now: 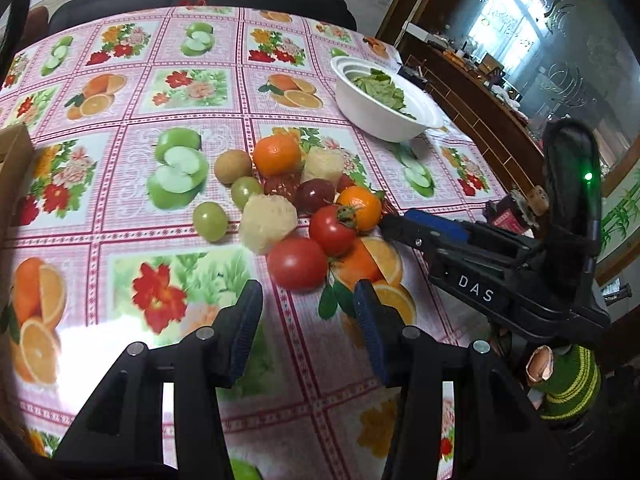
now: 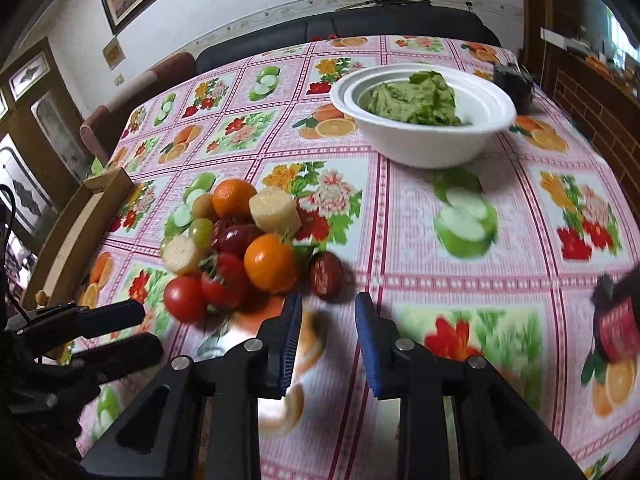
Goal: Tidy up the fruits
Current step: 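Grasp a red tomato with the left tool while the right tool grasps another red date, then carry the tomato and date over the cardboard box with both tools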
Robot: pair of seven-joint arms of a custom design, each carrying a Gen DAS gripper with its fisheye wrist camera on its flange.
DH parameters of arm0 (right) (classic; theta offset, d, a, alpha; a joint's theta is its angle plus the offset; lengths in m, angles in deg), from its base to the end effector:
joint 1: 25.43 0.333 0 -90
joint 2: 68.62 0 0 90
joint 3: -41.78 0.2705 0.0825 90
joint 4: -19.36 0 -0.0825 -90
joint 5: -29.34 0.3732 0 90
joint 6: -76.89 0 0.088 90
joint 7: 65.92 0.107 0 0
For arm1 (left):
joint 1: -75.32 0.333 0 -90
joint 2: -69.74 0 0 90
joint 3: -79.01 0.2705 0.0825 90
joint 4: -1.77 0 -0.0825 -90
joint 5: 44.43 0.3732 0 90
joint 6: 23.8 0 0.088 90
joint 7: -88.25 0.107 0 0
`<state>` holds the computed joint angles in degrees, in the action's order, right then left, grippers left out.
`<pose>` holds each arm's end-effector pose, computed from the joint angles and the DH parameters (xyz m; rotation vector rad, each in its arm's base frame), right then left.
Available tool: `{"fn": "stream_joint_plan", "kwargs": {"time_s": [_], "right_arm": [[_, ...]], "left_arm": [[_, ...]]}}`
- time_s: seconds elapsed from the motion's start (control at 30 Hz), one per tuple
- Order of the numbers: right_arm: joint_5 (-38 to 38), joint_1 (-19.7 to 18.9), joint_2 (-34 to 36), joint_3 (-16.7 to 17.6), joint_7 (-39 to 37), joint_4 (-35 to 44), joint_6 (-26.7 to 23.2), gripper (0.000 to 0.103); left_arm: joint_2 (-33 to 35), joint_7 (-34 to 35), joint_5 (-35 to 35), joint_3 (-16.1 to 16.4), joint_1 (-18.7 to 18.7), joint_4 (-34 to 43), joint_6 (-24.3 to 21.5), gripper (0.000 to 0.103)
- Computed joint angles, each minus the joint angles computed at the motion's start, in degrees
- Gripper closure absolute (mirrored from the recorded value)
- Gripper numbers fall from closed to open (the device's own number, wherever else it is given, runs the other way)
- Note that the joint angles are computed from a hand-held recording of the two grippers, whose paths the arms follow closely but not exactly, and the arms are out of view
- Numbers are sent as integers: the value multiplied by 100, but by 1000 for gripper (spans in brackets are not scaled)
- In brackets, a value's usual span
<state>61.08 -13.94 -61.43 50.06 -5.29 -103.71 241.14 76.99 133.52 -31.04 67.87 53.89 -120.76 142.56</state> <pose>0.5572 0.1678 0.3672 -2.0683 1.4303 -0.2996 0.4899 -0.3270 0.3825 -2.0122 1.9864 -0.9139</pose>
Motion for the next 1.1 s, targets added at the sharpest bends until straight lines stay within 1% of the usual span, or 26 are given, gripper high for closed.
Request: {"fn": "stream_joint_plan", "kwargs": {"time_s": [0.07, 0.17, 0.27, 0.3, 0.37, 0.4, 0.43, 0.47, 0.53, 0.6, 0.67, 0.8, 0.9, 1.0, 1.1], "right_arm": [[-201, 27, 129, -25, 119, 138, 39, 72], [-313, -28, 297, 19, 182, 337, 57, 72], [-459, -117, 526, 68, 300, 604, -51, 72], [-471, -156, 569, 106, 282, 642, -45, 72], [-617, -162, 628, 136, 313, 663, 84, 73], [-674, -183, 644, 159, 340, 680, 85, 76], [-648, -236, 652, 215, 305, 696, 59, 82], [-517, -324, 654, 301, 204, 719, 3, 82], [-380, -384, 606, 350, 161, 683, -38, 82], [-35, -474, 475, 433, -72, 563, -93, 82], [222, -464, 303, 417, -228, 385, -86, 82], [839, -323, -148, 288, -615, -51, -111, 82], [1197, -128, -475, 141, -847, -374, -61, 82], [1380, 73, -780, -62, -870, -648, -110, 82], [1481, 302, -1088, -250, -894, -916, -55, 82]], "left_arm": [[131, 26, 24, 21, -8, 144, -24, 58], [335, -9, 111, 100, -70, 393, -138, 58], [539, 191, -105, 89, -47, 596, -201, 58], [571, 123, -24, 162, -109, 631, -186, 58], [635, 166, -6, 199, -154, 704, -173, 58], [661, 167, 17, 226, -184, 735, -177, 58], [670, 115, 111, 285, -243, 753, -191, 58], [664, 67, 180, 324, -280, 739, -170, 59], [640, 144, 98, 287, -241, 685, -107, 63], [560, 199, 21, 266, -215, 583, -56, 71], [443, 132, 91, 298, -248, 459, -16, 71], [132, -334, 602, 368, -326, 185, -50, 71], [-72, -502, 743, 244, -213, -35, -10, 71], [-353, -884, 1114, 162, -135, -279, -48, 71], [-655, -1233, 1380, -8, 39, -528, -87, 71]]}}
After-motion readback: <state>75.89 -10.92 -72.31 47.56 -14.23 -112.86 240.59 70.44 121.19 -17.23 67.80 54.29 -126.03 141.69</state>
